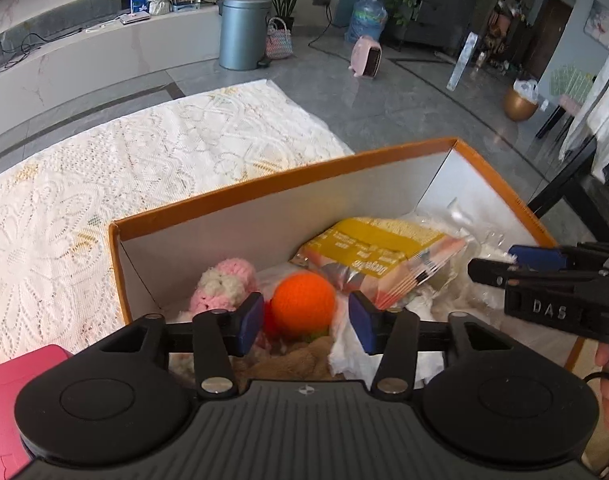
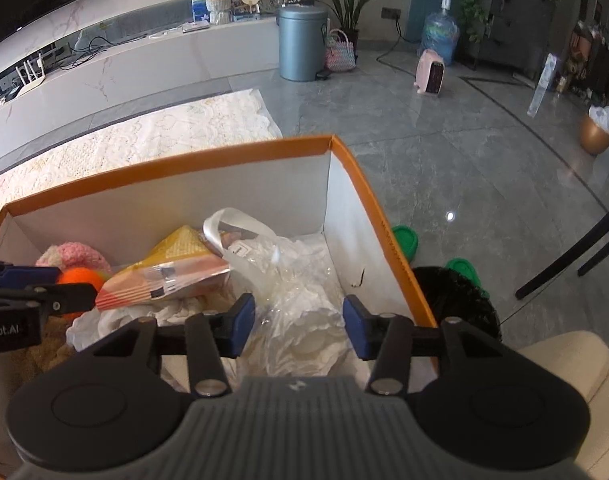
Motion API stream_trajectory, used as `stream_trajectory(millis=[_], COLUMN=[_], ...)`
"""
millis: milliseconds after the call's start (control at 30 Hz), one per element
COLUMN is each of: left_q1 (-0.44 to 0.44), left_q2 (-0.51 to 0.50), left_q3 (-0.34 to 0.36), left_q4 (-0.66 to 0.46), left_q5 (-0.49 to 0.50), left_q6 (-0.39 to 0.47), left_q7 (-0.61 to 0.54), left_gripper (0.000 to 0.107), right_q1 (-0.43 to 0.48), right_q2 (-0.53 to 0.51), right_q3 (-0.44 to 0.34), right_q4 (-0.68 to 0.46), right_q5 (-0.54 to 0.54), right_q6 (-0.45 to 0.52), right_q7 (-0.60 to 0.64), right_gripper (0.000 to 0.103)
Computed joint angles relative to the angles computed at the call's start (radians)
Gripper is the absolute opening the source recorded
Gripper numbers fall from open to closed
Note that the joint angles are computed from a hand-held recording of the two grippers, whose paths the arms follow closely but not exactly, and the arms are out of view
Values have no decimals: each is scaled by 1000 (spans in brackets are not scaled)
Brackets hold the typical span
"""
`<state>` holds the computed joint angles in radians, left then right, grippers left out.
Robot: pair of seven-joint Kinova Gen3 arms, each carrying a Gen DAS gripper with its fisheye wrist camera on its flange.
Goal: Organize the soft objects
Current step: 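Open both tools to drop fruit and clear bag into the box, then withdraw both tools from the box toward the yellow cloth on the bed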
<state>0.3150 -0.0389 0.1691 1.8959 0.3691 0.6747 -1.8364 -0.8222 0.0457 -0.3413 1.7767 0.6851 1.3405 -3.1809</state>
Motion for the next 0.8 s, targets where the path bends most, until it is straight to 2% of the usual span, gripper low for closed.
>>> stream_trajectory(millis=[100, 433, 633, 800], left_q1=[-1, -1, 20, 7], left_q2=[-17, -158, -325, -486], left_q3=[-2, -59, -97, -93], left_q4=[-1, 50, 147, 230], left_q5=[1, 80, 99, 26], left_q6=[4, 38, -17, -64], left_q7=[6, -79, -112, -45], left_gripper=[63, 64, 64, 64], right_q1=[-14, -91, -231, -370], right_q2=[-4, -4, 27, 82], right_q3=[-10, -62, -118, -131], right_q4=[-11, -76, -103, -128], right_q5=[10, 55, 175, 279], right_q6=[36, 182, 270, 303], right_q7=[-6, -50, -158, -309], right_gripper=[62, 64, 64, 64])
